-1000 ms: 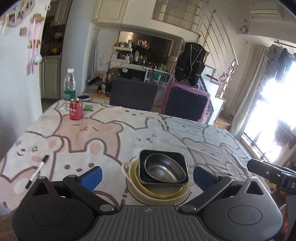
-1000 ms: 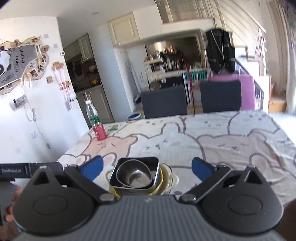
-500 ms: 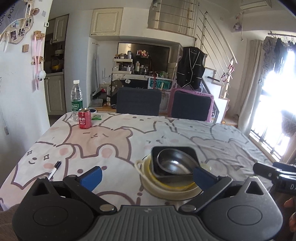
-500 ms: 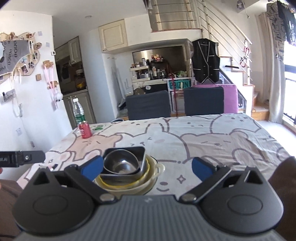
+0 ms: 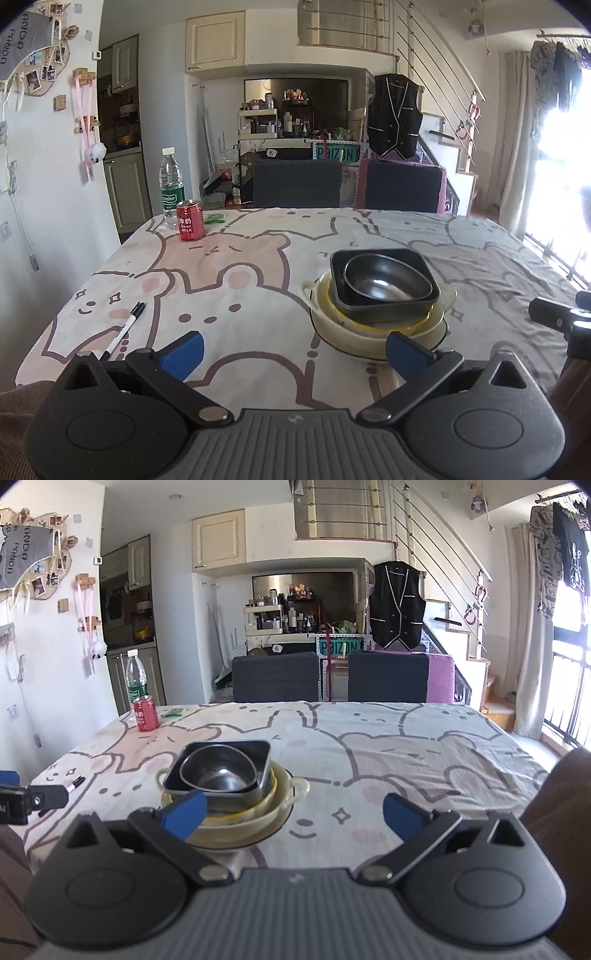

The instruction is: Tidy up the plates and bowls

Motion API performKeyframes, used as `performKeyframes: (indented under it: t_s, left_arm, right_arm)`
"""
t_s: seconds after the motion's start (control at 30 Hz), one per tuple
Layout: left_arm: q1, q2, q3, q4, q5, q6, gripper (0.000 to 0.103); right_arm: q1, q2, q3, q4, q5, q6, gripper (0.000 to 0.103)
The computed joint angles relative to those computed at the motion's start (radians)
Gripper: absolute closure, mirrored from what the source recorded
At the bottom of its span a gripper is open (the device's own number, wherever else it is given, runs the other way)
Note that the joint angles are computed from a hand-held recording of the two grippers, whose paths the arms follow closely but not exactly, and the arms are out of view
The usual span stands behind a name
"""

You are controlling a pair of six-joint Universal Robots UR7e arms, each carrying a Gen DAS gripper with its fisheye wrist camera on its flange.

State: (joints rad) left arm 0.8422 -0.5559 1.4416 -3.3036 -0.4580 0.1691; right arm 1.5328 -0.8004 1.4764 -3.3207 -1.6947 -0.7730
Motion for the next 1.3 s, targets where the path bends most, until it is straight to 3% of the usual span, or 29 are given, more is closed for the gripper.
performKeyframes:
  t_s: [0.43,1.3]
  left_arm:
    - [0.001,0.016,-0.001,-0.055,-0.006,0.051,0.000]
    - [-0.001,0.023,-0.005,-0.067,-0.008,0.067,0.000]
  right_arm:
    - [-0.004,0.011,0.020,-0.055,0.005,-0.037,0.000]
    - [-0.010,0.013,0.018,-0.056,0.015,-0.052,0.000]
